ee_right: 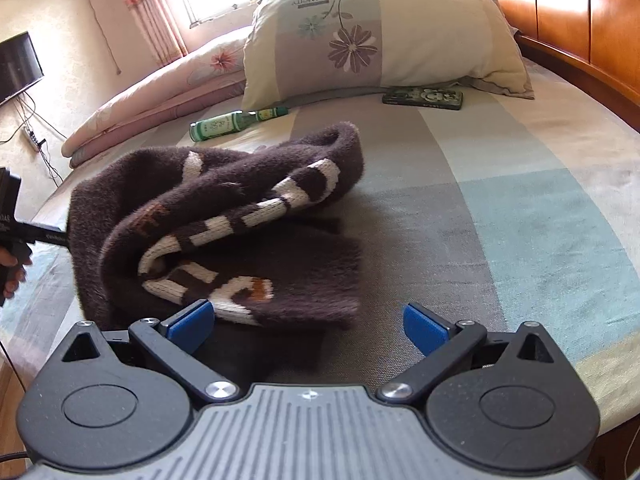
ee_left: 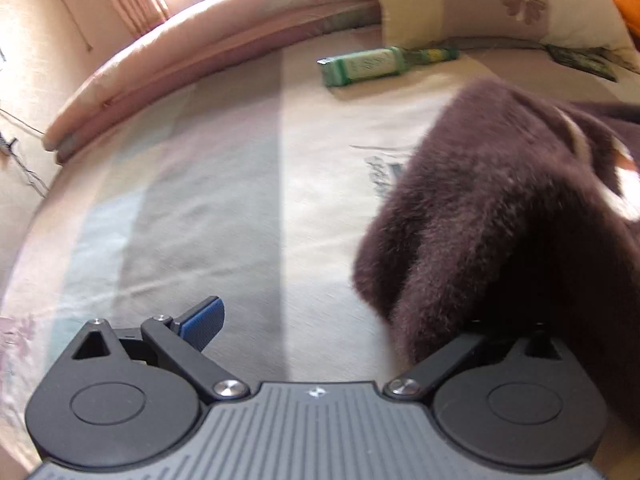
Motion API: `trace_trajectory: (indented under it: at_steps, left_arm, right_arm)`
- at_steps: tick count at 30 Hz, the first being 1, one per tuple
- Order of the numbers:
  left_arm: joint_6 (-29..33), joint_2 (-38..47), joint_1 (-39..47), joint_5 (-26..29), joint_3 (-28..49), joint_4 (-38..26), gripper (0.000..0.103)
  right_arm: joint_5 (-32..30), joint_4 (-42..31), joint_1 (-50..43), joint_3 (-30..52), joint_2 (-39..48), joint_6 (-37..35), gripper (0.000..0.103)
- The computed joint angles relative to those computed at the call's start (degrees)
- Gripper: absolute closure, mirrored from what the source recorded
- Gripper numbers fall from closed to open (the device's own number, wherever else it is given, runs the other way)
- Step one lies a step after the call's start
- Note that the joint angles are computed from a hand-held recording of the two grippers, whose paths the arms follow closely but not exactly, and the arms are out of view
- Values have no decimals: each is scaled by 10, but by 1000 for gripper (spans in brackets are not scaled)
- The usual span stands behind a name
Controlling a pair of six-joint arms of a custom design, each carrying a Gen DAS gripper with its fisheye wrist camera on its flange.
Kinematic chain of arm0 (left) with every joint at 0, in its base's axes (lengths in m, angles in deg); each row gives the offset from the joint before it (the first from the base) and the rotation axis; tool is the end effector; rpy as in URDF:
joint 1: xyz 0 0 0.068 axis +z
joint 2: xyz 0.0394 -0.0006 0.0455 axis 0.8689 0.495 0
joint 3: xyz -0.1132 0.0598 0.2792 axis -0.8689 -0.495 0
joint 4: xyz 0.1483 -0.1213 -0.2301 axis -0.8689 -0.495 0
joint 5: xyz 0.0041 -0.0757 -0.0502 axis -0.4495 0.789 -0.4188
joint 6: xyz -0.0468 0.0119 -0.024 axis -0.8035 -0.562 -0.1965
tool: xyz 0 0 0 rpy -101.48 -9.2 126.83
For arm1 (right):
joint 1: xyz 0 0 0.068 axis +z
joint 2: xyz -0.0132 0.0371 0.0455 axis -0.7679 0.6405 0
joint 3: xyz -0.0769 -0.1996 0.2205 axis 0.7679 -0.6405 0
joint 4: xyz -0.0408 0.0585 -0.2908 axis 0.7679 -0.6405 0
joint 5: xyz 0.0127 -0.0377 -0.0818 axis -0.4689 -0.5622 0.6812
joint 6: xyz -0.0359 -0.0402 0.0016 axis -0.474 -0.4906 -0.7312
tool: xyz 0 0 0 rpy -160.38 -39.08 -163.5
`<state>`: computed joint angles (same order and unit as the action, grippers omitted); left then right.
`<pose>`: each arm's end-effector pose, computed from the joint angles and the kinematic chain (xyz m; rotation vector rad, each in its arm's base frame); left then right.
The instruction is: Fold clothes
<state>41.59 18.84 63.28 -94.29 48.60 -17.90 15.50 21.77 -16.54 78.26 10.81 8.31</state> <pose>0.3409 0.0280 0.2149 -0.0353 2.4987 0.4379 0.1848 0.1136 0.1987 0.1147 2.3324 0.3386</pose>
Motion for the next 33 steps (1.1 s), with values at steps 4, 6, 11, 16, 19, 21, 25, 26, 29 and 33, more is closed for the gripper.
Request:
trace_trajectory:
  at_steps: [4, 6, 11, 16, 19, 21, 25, 26, 29, 33]
  left_arm:
    - [18, 33, 37, -24, 47, 20, 2]
    - [22, 49, 44, -45, 63, 35, 3]
    - [23, 73, 43, -29, 66, 33, 4]
    - [36, 15, 44, 29, -2, 22, 4]
    - [51, -46, 43, 56, -31, -7, 4]
    - [56, -88, 39, 71, -45, -26, 4]
    - [62, -162, 29, 104, -73, -47, 4]
    - [62, -174, 26, 108, -77, -51, 4]
    - [62, -203, 14, 109, -91, -56, 4]
    - [54, -216, -1, 123, -102, -63, 4]
  right_arm:
    - [-7, 7, -16, 4, 18, 0, 1]
    - [-13, 12, -20, 10, 34, -2, 1]
    - [-35, 43, -16, 26, 83, -15, 1]
    - [-66, 77, 2, 64, 156, -48, 1]
    - [-76, 102, 21, 104, 209, -68, 1]
    - [-82, 116, 31, 139, 250, -73, 1]
    - [-80, 116, 60, 222, 338, -71, 0]
    - [-74, 113, 70, 237, 356, -71, 0]
    - [-29, 105, 98, 277, 406, -77, 0]
    - [23, 107, 103, 277, 418, -82, 0]
